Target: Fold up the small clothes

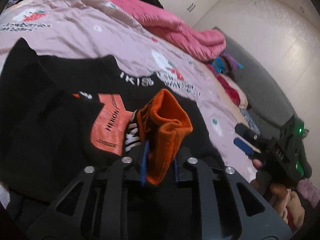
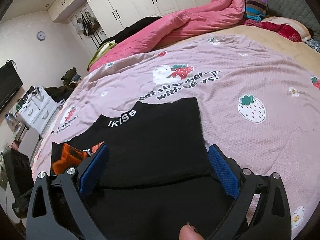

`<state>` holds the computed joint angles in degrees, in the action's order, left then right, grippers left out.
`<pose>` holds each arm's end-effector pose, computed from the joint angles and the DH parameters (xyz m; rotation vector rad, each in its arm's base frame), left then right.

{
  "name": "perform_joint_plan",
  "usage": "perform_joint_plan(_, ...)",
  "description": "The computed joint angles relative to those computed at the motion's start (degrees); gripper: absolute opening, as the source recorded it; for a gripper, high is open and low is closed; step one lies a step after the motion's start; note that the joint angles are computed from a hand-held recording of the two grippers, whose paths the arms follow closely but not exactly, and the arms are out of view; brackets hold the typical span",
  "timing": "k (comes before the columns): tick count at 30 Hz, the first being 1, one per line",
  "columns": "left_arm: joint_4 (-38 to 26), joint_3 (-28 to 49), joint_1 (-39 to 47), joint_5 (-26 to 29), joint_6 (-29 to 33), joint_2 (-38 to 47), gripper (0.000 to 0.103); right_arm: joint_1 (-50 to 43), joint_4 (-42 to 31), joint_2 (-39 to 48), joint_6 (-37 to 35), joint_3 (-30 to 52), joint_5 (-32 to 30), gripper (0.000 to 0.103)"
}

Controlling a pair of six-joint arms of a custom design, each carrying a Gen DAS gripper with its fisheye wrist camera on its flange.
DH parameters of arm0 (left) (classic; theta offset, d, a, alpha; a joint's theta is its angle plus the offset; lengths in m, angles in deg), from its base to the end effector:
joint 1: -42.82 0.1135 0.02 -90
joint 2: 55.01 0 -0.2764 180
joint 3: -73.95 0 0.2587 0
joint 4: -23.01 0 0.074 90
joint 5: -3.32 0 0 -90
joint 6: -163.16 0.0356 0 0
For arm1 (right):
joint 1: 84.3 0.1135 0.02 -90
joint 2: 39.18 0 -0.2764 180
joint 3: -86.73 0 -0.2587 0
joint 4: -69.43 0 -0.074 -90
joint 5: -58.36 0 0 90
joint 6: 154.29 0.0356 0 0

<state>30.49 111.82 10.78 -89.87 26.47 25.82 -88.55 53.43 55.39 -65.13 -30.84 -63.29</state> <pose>0.2168 -0.1333 0.1465 -0.3232 2.2574 -0.6961 0.3312 -0.0059 0.1737 -0.1826 2.3289 0.6182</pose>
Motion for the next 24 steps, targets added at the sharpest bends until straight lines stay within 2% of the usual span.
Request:
perform_joint_plan(2,-0.14,0.07,0.01,1.23,0.29,0.26,0.024,0.28,-0.15,0.61,-0.04,0.12,0.20,0.099)
perform_joint_plan(5,-1.38,-0.11,0.52,1.72,0.73,-0.73,0.044,1.50,-0.83,1.99,-0.13,0.46,0.60,0.099)
perform_joint_plan(9,-2.88,-1.45,2.58,1.72,0.70,-4.76,0.054,3.95,-1.23,3.05,-1.20,0.13,1.33,0.098)
perform_joint_plan(13,-9.37,-1.32,3.77,-3.41,2.89,-10.13,0.064,7.97,-0.17,3.19,-3.37,-1.35,2.44,0.095)
perform_joint_plan(14,-11.10,-1.05,3.90,-4.39,3.88,-11.15,0.071,9.06,0.08,3.45,-4.08,-1.50,2.68,0.089)
perform_joint_plan(16,-15.53,-0.27,3.58,-8.52,5.60,-13.51,0.076,11.97,0.30,4.50,-5.53,-1.27,4.14,0.082)
perform_joint_plan(18,-19.31,-0.14,4.00,-12.46,6.22,-15.96,0.085,14.56,0.51,5.90,-6.40,-0.64,5.11,0.077)
perform_joint_plan(20,-20.99,-0.47,5.61,-13.76,6.50,-17.85,0.087,16.87,0.85,7.72,-6.57,0.18,6.01,0.073)
perform_joint_plan(23,-23.52,-1.43,8.12,-15.47,6.96,-20.76,0.093,18.86,1.76,10.14,-5.24,0.72,5.87,0.052)
perform_joint_plan(24,-24.03,-1.56,8.99,-15.46,7.04,-21.32,0.093,19.21,3.03,9.87,-4.47,0.01,6.07,0.048)
